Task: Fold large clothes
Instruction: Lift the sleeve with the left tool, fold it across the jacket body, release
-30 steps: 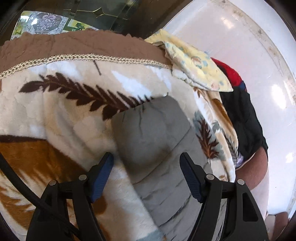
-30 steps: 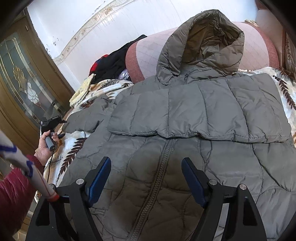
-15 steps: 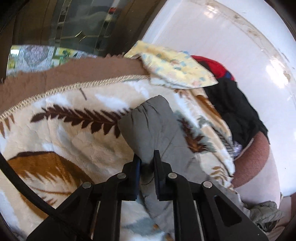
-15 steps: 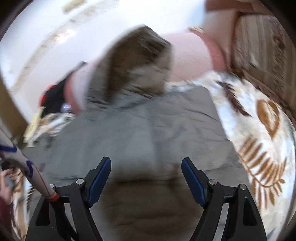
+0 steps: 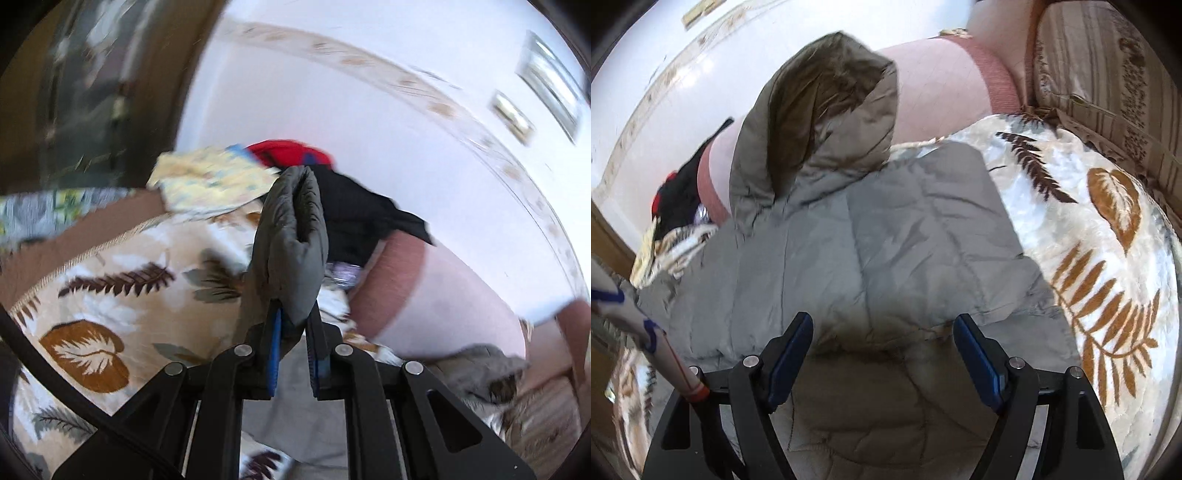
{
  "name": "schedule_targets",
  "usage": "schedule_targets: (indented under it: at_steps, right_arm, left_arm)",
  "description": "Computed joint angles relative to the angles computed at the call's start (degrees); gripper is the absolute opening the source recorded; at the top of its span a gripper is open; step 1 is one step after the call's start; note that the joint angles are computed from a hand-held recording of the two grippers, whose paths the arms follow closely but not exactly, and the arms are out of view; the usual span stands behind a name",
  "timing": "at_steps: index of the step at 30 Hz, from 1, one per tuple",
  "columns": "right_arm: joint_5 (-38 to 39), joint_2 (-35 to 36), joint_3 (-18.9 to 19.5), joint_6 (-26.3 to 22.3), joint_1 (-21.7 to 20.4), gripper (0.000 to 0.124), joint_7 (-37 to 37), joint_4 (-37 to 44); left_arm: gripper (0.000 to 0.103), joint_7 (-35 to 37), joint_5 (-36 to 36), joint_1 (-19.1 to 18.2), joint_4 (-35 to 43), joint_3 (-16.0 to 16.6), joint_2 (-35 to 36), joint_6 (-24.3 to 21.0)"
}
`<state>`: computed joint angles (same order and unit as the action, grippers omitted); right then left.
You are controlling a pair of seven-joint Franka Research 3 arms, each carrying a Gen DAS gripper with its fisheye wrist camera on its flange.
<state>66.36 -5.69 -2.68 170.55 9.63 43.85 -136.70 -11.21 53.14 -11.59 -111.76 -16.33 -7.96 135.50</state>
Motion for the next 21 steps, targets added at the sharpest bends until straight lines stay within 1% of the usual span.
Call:
schedule_targets:
  at_steps: [3,7,10,13,19,21]
  right_arm:
    - [3.50,-0.82,-0.75,-1.09,-0.15,0.083,-1.90,0.46]
    - [9.44,-2.36,-1.35,-1.78,-0.22,0.083,-6.85,0.78]
    - [12.73,-3.69,-1.58,-1.27,-0.37,0.083,-10.38,0.64]
    - [14.97,-4.13,-2.02,-1.34,-0.82,0.083,-12.01,0.86]
    - [15.62,-4.95,-2.74,-3.63,-2.58,0.083,-11.28,0.58]
    - [16.37,-5.21,-3.01,-3.77,-3.01,0.083,-12.00,0.49]
  left_arm:
    - [0.012,2.43,1.38,-2.76,6.95,-2.55,3.92,-4.35]
    - [0.012,5.87,4.19,-8.96,17.80,-4.14,11.37,-9.64]
    - [0.012,8.15,5.24,-13.70,25.72,-4.20,17.63,-11.20]
    - [0.012,10.74,5.50,-18.12,33.49,-3.74,24.22,-11.22]
    - [0.012,18.45,1.79,-26.22,52.45,-2.37,40.90,-11.33]
    - [0.012,21.68,-0.45,-28.83,60.11,-1.81,47.54,-12.46]
